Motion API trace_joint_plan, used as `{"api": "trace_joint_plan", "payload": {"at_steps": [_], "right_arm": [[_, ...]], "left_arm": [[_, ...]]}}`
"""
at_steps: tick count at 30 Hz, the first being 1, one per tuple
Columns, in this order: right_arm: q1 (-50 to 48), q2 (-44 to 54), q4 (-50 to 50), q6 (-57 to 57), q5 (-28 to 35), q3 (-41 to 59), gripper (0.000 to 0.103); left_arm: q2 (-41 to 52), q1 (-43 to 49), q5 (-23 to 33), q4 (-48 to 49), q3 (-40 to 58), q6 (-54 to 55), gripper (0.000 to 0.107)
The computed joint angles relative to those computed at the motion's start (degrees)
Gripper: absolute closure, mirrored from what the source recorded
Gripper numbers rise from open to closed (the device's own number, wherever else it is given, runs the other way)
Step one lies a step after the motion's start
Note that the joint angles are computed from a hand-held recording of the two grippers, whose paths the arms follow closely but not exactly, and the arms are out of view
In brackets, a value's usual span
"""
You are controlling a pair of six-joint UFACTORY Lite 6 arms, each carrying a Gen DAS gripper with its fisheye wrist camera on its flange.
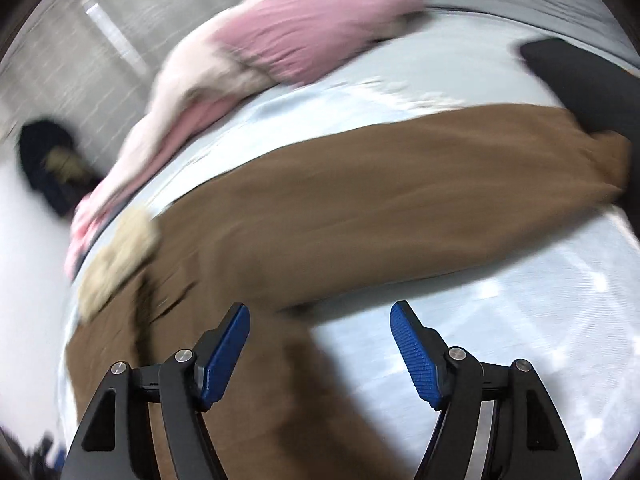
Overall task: Fold large clothes
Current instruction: 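Pinch the coat front near the collar with the right tool and smooth it, then grasp the other sleeve cuff with the right tool and fold it across the coat body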
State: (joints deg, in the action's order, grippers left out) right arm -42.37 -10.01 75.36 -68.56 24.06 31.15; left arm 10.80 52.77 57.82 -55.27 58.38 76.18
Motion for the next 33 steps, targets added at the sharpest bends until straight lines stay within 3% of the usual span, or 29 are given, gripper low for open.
{"api": "trace_joint_plan", "payload": {"at_steps": [7,12,18,20,21,22,23,27,33], "right_arm": [[-14.29,15.18,7.68,-10.61,-0.87,9.27,0.029],[-14.87,21.04,20.29,-24.99,-0.63,12.71,0.029],[-17.74,30.33,22.91,-27.39,4.0,22.37,0.032],[-16.93,32.06,23.61,-26.97,1.99,24.92,0.052],[-16.7,32.91,23.05,-25.35,0.84,26.25,0.077],[-17.19,33.43,21.38,-22.81,0.84,27.36,0.09],[-17.93,33.91,20.42,-21.48,2.49,28.18,0.091],[-17.18,25.89,25.15,-26.1,4.04,24.05,0.098],[-7.17,0.81,31.85,-34.44,4.56,12.16,0.098]], "left_arm": [[0.09,-1.14,-9.43,-6.51,-5.81,4.91,0.005],[2.71,-1.66,-11.29,-8.83,-5.5,3.64,0.005],[2.25,-2.7,-13.06,-10.55,-6.31,4.39,0.005],[2.04,-2.99,-13.46,-10.61,-6.3,4.21,0.005],[2.02,-3.29,-13.78,-10.41,-6.08,3.93,0.005],[2.2,-3.24,-13.7,-10.09,-5.77,3.74,0.005],[2.45,-2.95,-13.35,-9.51,-5.31,3.41,0.005],[3.03,-2.29,-12.78,-7.93,-3.53,2.22,0.005],[-2.69,-3.77,-19.46,-11.63,-7.13,9.05,0.005]]}}
